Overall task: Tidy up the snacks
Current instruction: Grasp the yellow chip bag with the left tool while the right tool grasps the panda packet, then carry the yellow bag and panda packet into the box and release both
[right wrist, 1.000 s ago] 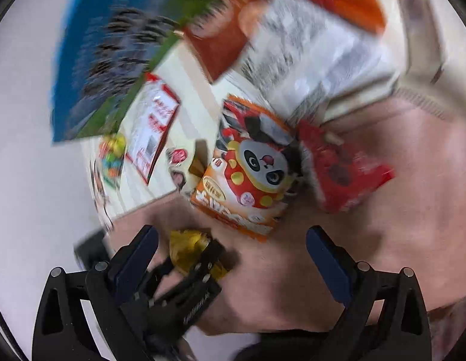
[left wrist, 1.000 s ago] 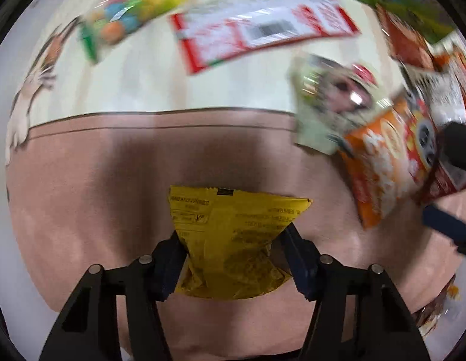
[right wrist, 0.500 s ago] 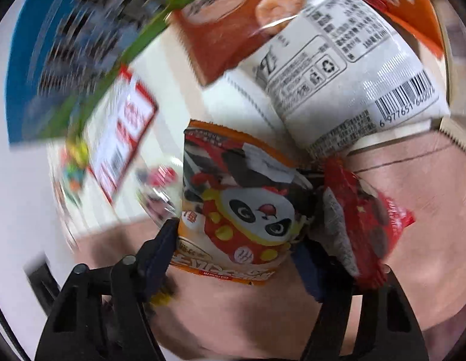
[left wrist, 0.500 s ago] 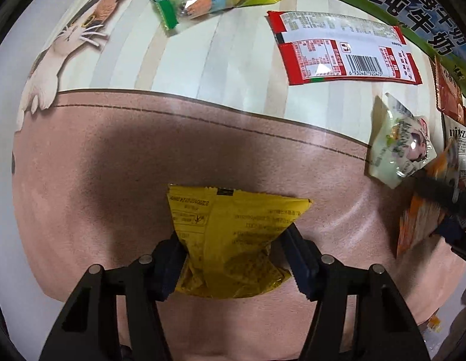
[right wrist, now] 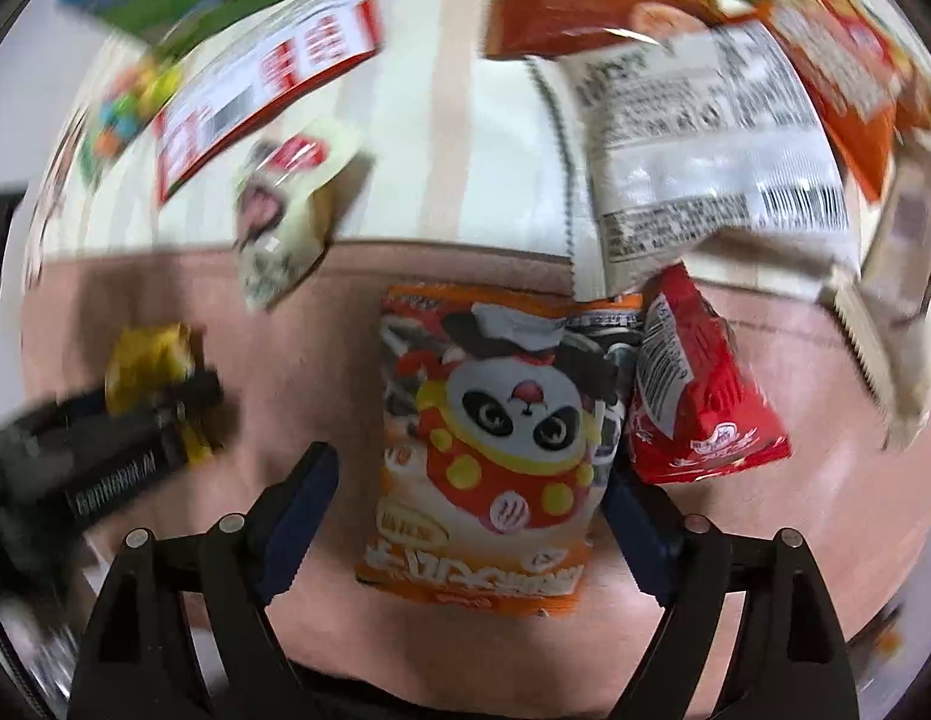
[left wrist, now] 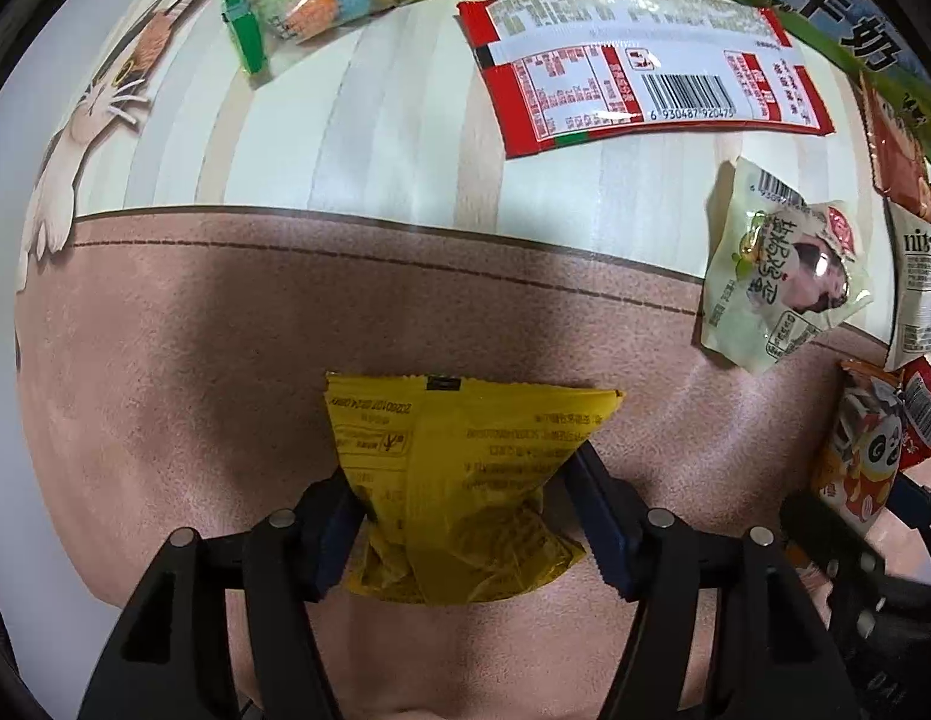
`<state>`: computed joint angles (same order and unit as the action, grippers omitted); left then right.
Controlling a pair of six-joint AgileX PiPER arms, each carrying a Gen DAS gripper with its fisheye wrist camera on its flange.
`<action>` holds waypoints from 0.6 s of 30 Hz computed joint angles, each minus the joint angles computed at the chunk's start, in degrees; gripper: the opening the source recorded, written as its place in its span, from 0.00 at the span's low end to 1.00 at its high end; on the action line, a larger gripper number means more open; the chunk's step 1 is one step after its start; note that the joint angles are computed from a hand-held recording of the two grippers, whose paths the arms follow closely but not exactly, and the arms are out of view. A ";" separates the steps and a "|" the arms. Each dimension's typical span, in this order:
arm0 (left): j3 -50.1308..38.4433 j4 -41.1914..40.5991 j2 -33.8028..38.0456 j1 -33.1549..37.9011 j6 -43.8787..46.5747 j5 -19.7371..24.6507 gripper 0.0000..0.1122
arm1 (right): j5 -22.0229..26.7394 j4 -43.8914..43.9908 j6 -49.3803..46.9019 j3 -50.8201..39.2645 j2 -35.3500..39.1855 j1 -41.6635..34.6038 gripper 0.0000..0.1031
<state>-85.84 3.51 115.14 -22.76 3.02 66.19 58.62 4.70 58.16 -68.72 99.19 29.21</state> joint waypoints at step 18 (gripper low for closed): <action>2.06 -0.90 -5.37 -4.15 -1.14 -0.77 0.38 | -6.91 -7.82 13.06 10.61 -9.63 6.11 0.58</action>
<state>-83.78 2.60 109.76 -26.91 1.88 65.42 51.71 -3.12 71.22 -58.10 89.56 35.32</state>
